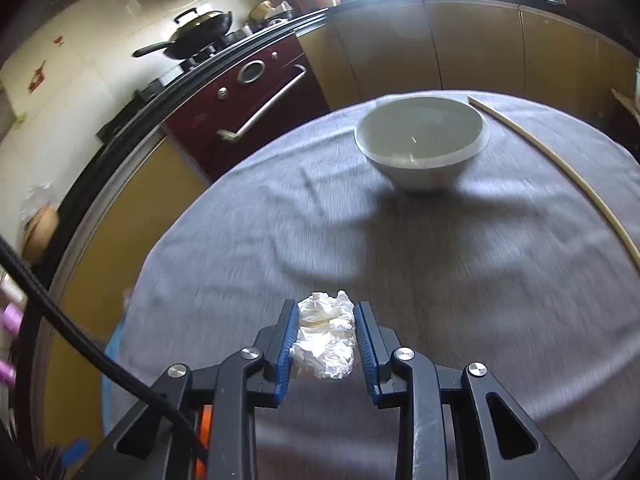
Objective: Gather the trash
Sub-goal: 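Grasp the white tissue with right tool while left tool grasps orange bag, then carry orange bag and white tissue to the red basket and release both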
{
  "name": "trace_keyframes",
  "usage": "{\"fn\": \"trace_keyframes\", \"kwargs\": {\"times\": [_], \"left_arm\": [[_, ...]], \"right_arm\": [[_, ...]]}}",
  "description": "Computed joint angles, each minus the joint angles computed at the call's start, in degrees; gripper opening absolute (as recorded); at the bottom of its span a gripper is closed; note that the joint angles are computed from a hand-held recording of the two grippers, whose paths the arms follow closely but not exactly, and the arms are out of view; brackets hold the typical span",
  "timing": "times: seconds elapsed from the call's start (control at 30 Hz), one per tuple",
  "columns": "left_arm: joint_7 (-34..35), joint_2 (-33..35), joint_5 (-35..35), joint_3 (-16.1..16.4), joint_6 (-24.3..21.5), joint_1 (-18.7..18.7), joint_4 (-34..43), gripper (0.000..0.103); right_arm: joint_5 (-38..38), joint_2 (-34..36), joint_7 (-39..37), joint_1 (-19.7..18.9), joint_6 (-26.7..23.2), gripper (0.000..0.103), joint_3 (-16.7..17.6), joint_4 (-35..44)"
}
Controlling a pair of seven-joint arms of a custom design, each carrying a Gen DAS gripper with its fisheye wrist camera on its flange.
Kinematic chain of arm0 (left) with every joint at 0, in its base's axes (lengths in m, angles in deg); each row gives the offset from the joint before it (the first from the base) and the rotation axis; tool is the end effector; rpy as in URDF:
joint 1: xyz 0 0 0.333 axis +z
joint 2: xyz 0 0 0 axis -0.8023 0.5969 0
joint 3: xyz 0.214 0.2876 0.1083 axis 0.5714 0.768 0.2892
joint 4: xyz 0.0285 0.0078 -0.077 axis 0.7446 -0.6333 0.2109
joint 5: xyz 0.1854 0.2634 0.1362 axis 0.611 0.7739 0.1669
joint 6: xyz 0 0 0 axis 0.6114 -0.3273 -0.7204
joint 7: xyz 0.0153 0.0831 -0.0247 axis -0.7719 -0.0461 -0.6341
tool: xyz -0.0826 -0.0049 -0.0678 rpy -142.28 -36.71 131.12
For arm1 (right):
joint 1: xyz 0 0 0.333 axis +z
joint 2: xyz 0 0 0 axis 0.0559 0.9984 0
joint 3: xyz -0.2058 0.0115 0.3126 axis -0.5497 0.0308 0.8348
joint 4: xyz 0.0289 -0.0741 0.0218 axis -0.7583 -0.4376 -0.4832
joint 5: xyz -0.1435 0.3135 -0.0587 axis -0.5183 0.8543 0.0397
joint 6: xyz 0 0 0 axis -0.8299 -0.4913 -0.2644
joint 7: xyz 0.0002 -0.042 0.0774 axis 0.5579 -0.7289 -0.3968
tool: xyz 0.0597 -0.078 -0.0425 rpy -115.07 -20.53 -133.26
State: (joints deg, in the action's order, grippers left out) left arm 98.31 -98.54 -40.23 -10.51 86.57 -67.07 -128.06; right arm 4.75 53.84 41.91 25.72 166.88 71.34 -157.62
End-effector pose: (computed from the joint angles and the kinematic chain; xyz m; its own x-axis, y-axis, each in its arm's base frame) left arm 0.3020 -0.2649 0.5999 0.2158 -0.9685 0.1241 -0.7812 -0.2475 -0.5732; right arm 0.5959 0.3479 0.5965 0.3694 -0.8474 -0.3814 -0.8392 -0.1279 -0.5286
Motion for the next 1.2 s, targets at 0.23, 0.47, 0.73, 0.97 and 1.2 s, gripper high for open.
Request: {"fn": "trace_keyframes", "kwargs": {"times": [0.23, 0.47, 0.73, 0.97, 1.2], "left_arm": [[1.7, 8.1, -3.5, 2.9, 15.2, -0.6, 0.8, 0.07], [-2.5, 15.4, -0.3, 2.5, 17.6, 0.3, 3.6, 0.058], [-3.4, 15.5, -2.7, 3.7, 18.0, -1.9, 2.8, 0.027], [-9.1, 10.9, 5.8, -1.8, 12.1, -2.2, 6.9, 0.027], [-12.2, 11.7, 11.0, -6.7, 4.8, -6.3, 14.7, 0.027]], "right_arm": [[16.4, -15.5, -11.6, -3.3, 3.3, 0.031, 1.5, -20.9], [26.4, -28.4, -17.3, -0.6, 3.1, 0.031, -3.4, -35.2], [27.2, -37.8, -16.9, 1.8, 3.7, 0.031, -6.9, -44.8], [29.3, -43.9, -19.0, 3.2, 5.0, 0.031, -9.8, -48.6], [30.5, -52.1, -19.3, 3.3, 6.2, 0.031, -12.5, -53.3]]}}
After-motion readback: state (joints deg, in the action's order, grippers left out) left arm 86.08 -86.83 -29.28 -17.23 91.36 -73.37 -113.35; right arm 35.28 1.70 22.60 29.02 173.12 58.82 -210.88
